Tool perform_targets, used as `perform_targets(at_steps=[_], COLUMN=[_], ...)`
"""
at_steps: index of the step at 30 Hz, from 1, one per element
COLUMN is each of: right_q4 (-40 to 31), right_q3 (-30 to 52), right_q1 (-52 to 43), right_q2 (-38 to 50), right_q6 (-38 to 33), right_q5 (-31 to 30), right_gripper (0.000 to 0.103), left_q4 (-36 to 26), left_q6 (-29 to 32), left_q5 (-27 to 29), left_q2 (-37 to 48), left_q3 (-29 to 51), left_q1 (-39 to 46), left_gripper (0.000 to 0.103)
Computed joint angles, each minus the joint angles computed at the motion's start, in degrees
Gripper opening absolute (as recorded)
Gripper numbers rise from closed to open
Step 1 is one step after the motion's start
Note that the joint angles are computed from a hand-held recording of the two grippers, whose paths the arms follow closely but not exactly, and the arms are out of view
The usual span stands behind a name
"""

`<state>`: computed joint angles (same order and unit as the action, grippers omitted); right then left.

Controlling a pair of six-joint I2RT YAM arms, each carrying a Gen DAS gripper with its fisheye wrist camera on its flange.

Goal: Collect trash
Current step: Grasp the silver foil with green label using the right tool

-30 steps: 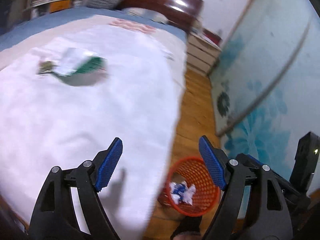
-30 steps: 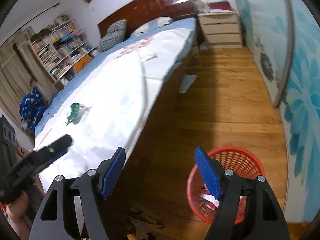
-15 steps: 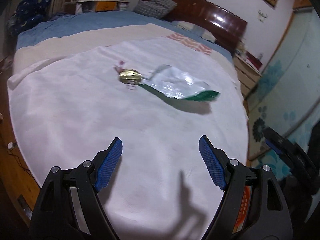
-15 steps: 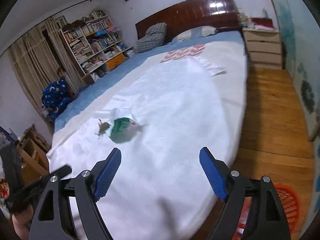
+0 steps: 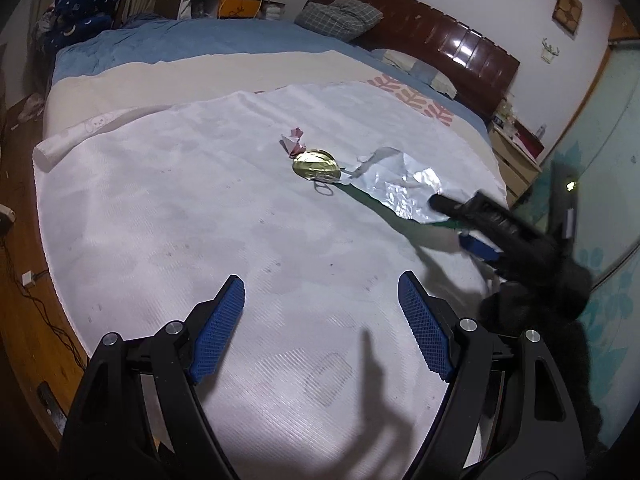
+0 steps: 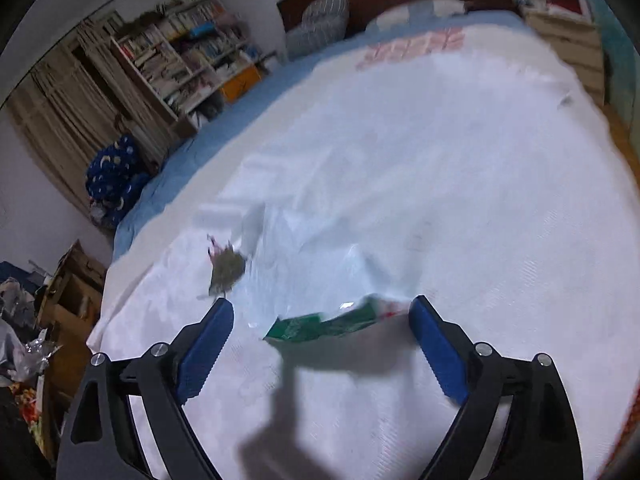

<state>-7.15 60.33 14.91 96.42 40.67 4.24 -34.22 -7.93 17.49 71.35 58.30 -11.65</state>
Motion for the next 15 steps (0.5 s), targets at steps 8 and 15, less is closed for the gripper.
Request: perform_targets(at_steps=[8, 15], right_q4=[12.1, 9.9], right_q3=[-9.3, -14.4], right_q1=[-4.6, -7.8], right_q2=[-2.3, -11.6], right_q6=[3.5, 2.9], right_q5=[-7.6, -8.2], right_gripper=[0.017, 0.017], left_q4=[1.9, 2.9], left_q6=[-1.7, -1.6], left_q5=[-1.0, -2.5], left_q2=[1.4, 5.2], left_q3=[0.0, 2.3], left_q1=[-1.3, -1.5], left_gripper=[0.079, 0.079])
